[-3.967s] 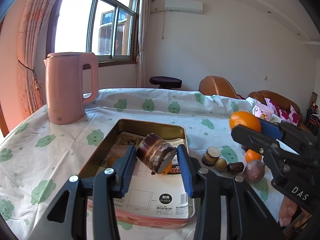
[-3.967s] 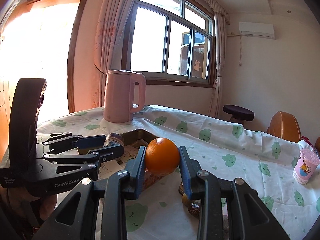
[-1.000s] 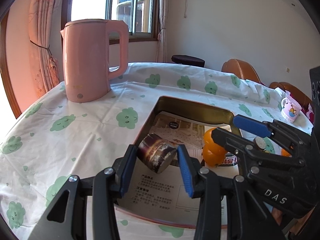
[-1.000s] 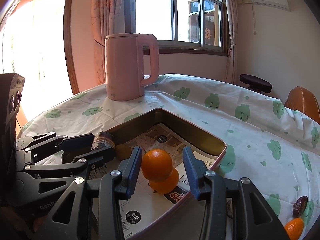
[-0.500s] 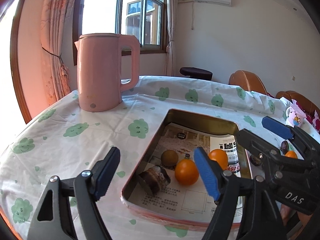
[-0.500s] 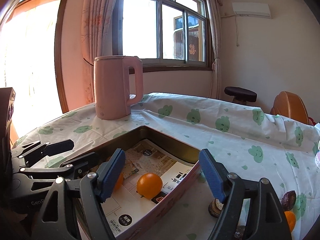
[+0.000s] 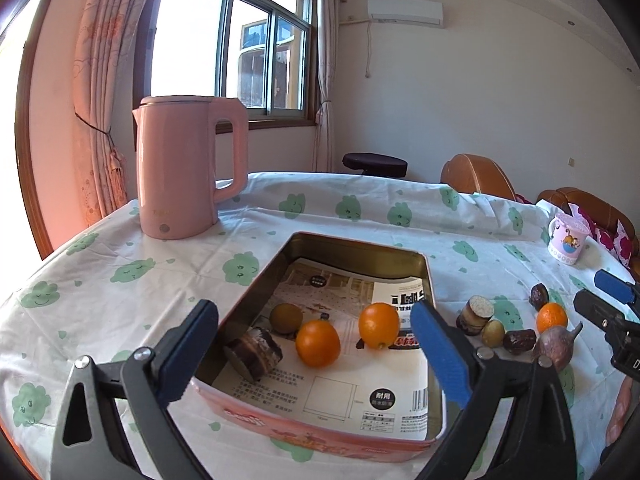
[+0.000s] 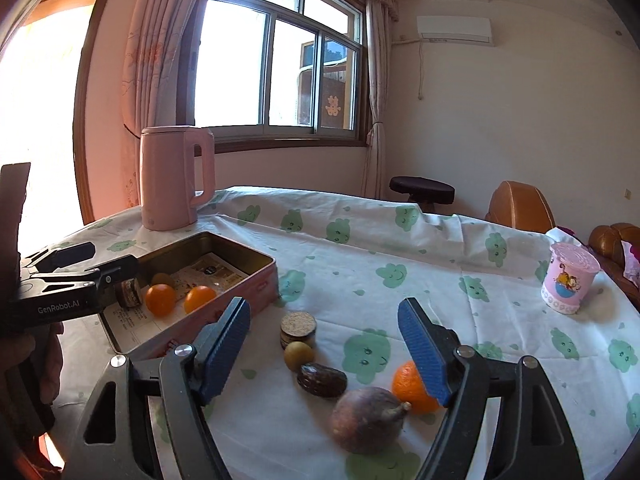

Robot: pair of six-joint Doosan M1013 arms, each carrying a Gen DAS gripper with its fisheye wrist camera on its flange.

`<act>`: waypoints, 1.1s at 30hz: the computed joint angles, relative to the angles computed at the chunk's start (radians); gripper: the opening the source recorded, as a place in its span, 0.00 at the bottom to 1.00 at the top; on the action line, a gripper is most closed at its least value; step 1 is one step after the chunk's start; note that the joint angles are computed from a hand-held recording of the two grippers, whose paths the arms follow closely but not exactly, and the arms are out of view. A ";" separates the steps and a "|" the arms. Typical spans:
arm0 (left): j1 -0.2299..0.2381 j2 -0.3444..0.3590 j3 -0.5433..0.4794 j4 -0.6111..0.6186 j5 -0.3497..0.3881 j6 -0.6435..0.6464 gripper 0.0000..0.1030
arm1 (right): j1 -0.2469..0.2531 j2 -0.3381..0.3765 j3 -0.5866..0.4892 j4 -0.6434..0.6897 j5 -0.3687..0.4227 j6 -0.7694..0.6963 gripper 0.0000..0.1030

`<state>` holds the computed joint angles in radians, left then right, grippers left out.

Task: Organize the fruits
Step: 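Grasp the large brown pear-shaped fruit with the right gripper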

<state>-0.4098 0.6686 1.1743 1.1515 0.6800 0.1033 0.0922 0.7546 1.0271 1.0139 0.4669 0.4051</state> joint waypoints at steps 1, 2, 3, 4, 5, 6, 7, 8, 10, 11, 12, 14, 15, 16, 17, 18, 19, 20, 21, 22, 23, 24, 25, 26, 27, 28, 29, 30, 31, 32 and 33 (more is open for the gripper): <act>-0.003 0.003 -0.005 -0.004 -0.002 0.009 0.96 | -0.008 -0.001 -0.001 -0.043 0.004 0.052 0.75; -0.005 0.006 -0.011 -0.010 -0.004 0.019 0.96 | -0.016 0.000 -0.004 -0.083 0.013 0.100 0.75; -0.008 0.008 -0.016 -0.015 -0.006 0.028 0.96 | -0.021 0.001 -0.008 -0.126 0.022 0.144 0.75; -0.010 0.011 -0.021 -0.018 -0.008 0.037 0.96 | -0.025 0.001 -0.007 -0.161 0.026 0.176 0.75; -0.013 0.014 -0.028 -0.023 -0.009 0.047 0.96 | -0.027 0.002 -0.007 -0.184 0.032 0.196 0.75; -0.015 0.017 -0.034 -0.031 -0.010 0.061 0.96 | -0.029 0.004 -0.009 -0.200 0.043 0.211 0.75; -0.018 0.020 -0.041 -0.036 -0.010 0.074 0.96 | -0.031 0.006 -0.013 -0.209 0.060 0.221 0.75; -0.020 0.024 -0.048 -0.044 -0.010 0.088 0.96 | -0.033 0.010 -0.019 -0.212 0.081 0.226 0.75; -0.024 0.030 -0.060 -0.060 -0.011 0.116 0.96 | -0.031 0.022 -0.036 -0.231 0.126 0.240 0.75; -0.026 0.033 -0.066 -0.067 -0.011 0.129 0.96 | -0.028 0.028 -0.046 -0.251 0.145 0.251 0.75; -0.027 0.037 -0.073 -0.072 -0.009 0.142 0.96 | -0.026 0.034 -0.056 -0.274 0.163 0.266 0.75; -0.031 0.042 -0.083 -0.083 -0.008 0.164 0.96 | -0.021 0.043 -0.074 -0.314 0.190 0.295 0.75; -0.032 0.046 -0.088 -0.092 -0.008 0.177 0.96 | -0.021 0.047 -0.080 -0.321 0.200 0.301 0.75; -0.033 0.050 -0.095 -0.100 -0.008 0.190 0.96 | -0.020 0.052 -0.091 -0.339 0.214 0.319 0.75; -0.034 0.053 -0.100 -0.106 -0.009 0.201 0.96 | -0.018 0.059 -0.105 -0.362 0.230 0.341 0.75; -0.035 0.056 -0.106 -0.112 -0.008 0.212 0.96 | -0.018 0.065 -0.117 -0.377 0.246 0.357 0.75; -0.036 0.058 -0.110 -0.118 -0.009 0.224 0.96 | -0.018 0.071 -0.128 -0.383 0.261 0.366 0.75; -0.037 0.060 -0.113 -0.122 -0.011 0.234 0.96 | -0.017 0.077 -0.137 -0.392 0.271 0.378 0.75; -0.038 0.061 -0.116 -0.126 -0.011 0.243 0.96 | -0.016 0.084 -0.150 -0.409 0.288 0.393 0.72; -0.039 0.064 -0.120 -0.131 -0.010 0.253 0.96 | -0.015 0.092 -0.166 -0.420 0.311 0.403 0.65; -0.039 0.066 -0.124 -0.138 -0.011 0.263 0.96 | -0.014 0.100 -0.182 -0.432 0.336 0.412 0.62; -0.039 0.068 -0.128 -0.146 -0.013 0.272 0.96 | -0.012 0.110 -0.202 -0.447 0.361 0.424 0.60; -0.039 0.070 -0.132 -0.154 -0.015 0.281 0.96 | -0.012 0.118 -0.217 -0.450 0.385 0.429 0.55; -0.039 0.073 -0.138 -0.166 -0.016 0.294 0.96 | -0.012 0.125 -0.230 -0.456 0.406 0.440 0.51; -0.039 0.075 -0.142 -0.176 -0.018 0.306 0.96 | -0.012 0.126 -0.231 -0.457 0.408 0.443 0.50; -0.039 0.077 -0.145 -0.183 -0.021 0.316 0.96 | -0.012 0.122 -0.225 -0.450 0.401 0.436 0.50; -0.040 0.079 -0.151 -0.191 -0.023 0.327 0.96 | -0.013 0.116 -0.212 -0.438 0.387 0.422 0.50; -0.041 0.083 -0.160 -0.200 -0.021 0.343 0.96 | -0.014 0.108 -0.199 -0.423 0.368 0.407 0.50; -0.042 0.087 -0.168 -0.209 -0.020 0.360 0.96 | -0.015 0.100 -0.185 -0.410 0.346 0.399 0.50; -0.043 0.091 -0.177 -0.222 -0.023 0.380 0.96 | -0.016 0.094 -0.177 -0.400 0.328 0.397 0.50; -0.043 0.094 -0.186 -0.239 -0.026 0.399 0.96 | -0.018 0.091 -0.175 -0.388 0.314 0.400 0.50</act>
<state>-0.4530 0.7631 0.9879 0.9128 0.6540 0.5026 0.0740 0.8453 0.8519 0.6258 0.7813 0.8051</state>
